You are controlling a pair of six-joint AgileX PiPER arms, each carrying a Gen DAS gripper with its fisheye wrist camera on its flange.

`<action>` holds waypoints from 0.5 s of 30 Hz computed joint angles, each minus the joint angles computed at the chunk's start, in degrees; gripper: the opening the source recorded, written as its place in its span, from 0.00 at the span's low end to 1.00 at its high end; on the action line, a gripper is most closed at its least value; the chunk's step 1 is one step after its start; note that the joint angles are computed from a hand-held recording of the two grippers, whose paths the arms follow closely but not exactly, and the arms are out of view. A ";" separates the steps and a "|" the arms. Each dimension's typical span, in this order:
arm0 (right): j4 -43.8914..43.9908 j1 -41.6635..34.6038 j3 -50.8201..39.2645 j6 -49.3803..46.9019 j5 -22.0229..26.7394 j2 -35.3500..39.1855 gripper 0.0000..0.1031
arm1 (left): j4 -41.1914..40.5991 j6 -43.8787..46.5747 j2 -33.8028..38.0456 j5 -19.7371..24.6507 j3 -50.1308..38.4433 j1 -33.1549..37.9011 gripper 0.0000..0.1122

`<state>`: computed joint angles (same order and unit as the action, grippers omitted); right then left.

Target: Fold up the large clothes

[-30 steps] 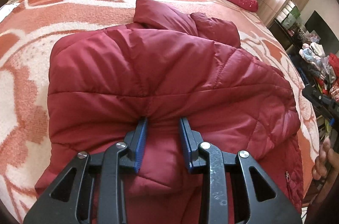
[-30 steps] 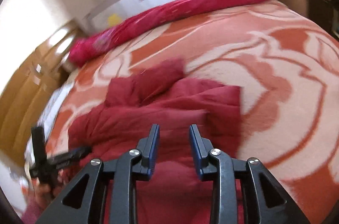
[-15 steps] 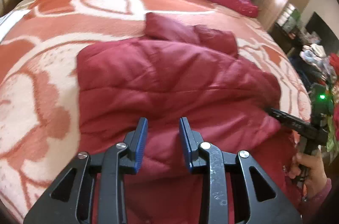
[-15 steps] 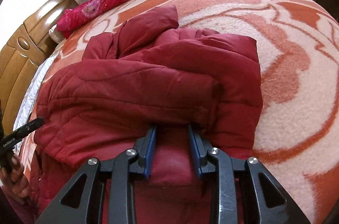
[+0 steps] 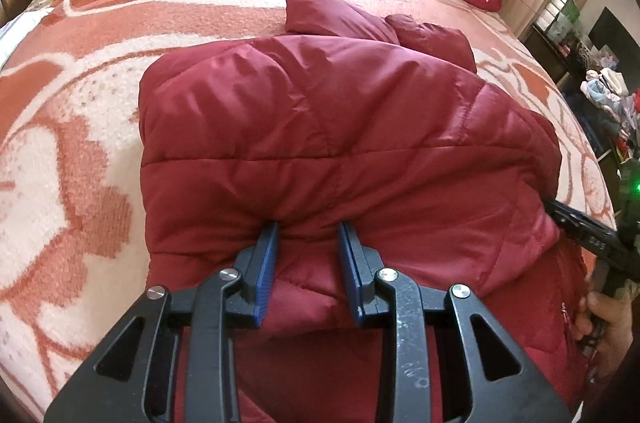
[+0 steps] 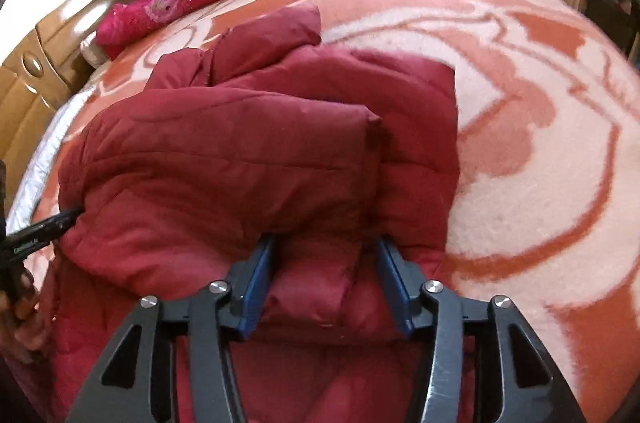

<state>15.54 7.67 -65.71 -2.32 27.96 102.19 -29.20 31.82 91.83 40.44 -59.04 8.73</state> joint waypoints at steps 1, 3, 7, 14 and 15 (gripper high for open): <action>2.10 -0.53 0.08 -1.71 -0.14 0.31 0.50 | -0.05 0.07 -0.11 0.49 -0.18 0.21 0.25; -0.36 -0.02 -0.60 0.41 0.16 0.54 0.50 | 0.32 -0.05 -0.28 1.47 -0.68 0.64 0.25; -2.87 0.66 -0.82 2.15 0.23 0.56 0.50 | 0.85 -0.57 -2.40 3.74 -0.55 2.27 0.25; -3.61 0.82 -1.06 2.85 0.58 0.65 0.50 | -1.46 3.37 -9.79 8.05 2.98 8.46 0.25; -3.72 0.84 -1.28 3.04 0.85 0.71 0.50 | -1.82 3.95 -10.31 8.55 3.42 9.43 0.25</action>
<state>11.83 8.50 -67.00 0.73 28.81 102.89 -31.02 35.76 81.52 49.00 -55.62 18.16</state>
